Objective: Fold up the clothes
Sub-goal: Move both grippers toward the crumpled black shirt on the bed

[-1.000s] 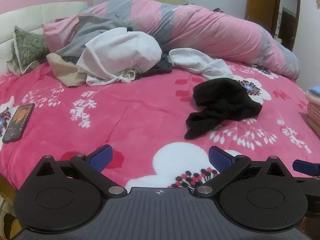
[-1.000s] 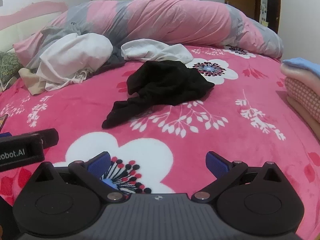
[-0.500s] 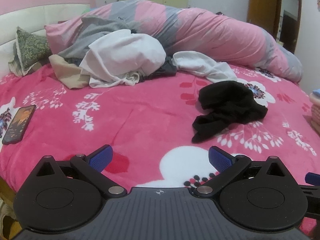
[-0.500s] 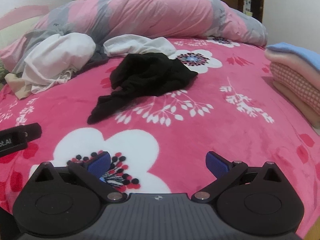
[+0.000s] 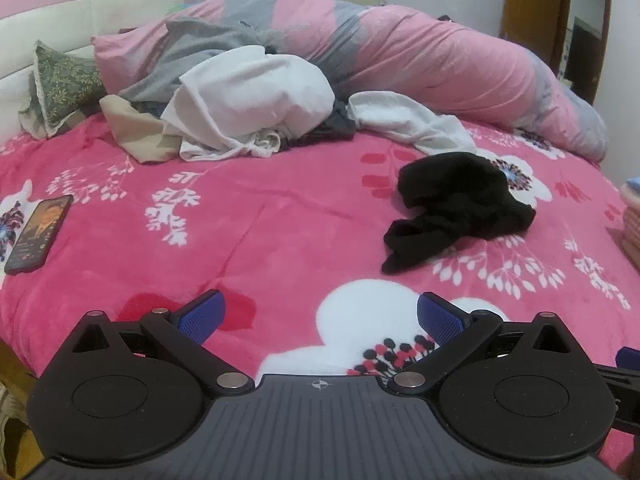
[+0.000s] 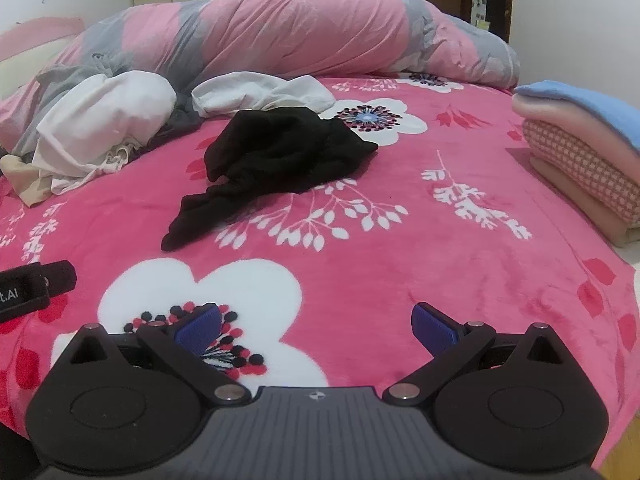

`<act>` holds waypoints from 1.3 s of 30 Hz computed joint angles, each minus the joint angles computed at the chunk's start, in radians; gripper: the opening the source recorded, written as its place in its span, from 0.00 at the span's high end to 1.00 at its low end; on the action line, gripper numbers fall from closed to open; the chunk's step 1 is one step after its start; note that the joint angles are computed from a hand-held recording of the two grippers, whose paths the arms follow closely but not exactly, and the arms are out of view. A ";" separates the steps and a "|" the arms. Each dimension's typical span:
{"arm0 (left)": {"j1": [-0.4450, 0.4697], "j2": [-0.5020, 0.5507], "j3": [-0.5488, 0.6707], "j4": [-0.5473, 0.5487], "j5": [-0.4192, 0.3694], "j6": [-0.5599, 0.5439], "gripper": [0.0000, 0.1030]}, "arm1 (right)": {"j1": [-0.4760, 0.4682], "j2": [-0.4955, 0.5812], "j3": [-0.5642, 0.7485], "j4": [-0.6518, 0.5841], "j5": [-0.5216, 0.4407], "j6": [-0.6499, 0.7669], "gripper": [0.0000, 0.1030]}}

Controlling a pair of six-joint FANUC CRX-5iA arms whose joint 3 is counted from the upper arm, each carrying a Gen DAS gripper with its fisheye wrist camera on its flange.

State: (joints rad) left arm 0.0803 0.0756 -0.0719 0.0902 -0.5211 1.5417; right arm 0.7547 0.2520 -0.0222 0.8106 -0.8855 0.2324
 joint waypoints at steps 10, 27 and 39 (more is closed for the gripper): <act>-0.010 0.013 0.044 -0.068 -0.046 0.069 0.00 | 0.008 0.003 0.004 0.004 -0.009 0.003 0.00; -0.026 0.027 0.076 -0.113 -0.075 0.097 0.00 | 0.005 0.006 0.007 -0.006 -0.010 0.008 0.00; -0.021 0.036 0.079 -0.068 -0.074 0.036 0.00 | -0.002 0.014 0.020 -0.006 -0.004 0.015 0.00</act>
State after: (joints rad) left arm 0.0597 0.1121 0.0075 0.0223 -0.5954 1.5780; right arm 0.7524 0.2657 -0.0023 0.8042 -0.8890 0.2478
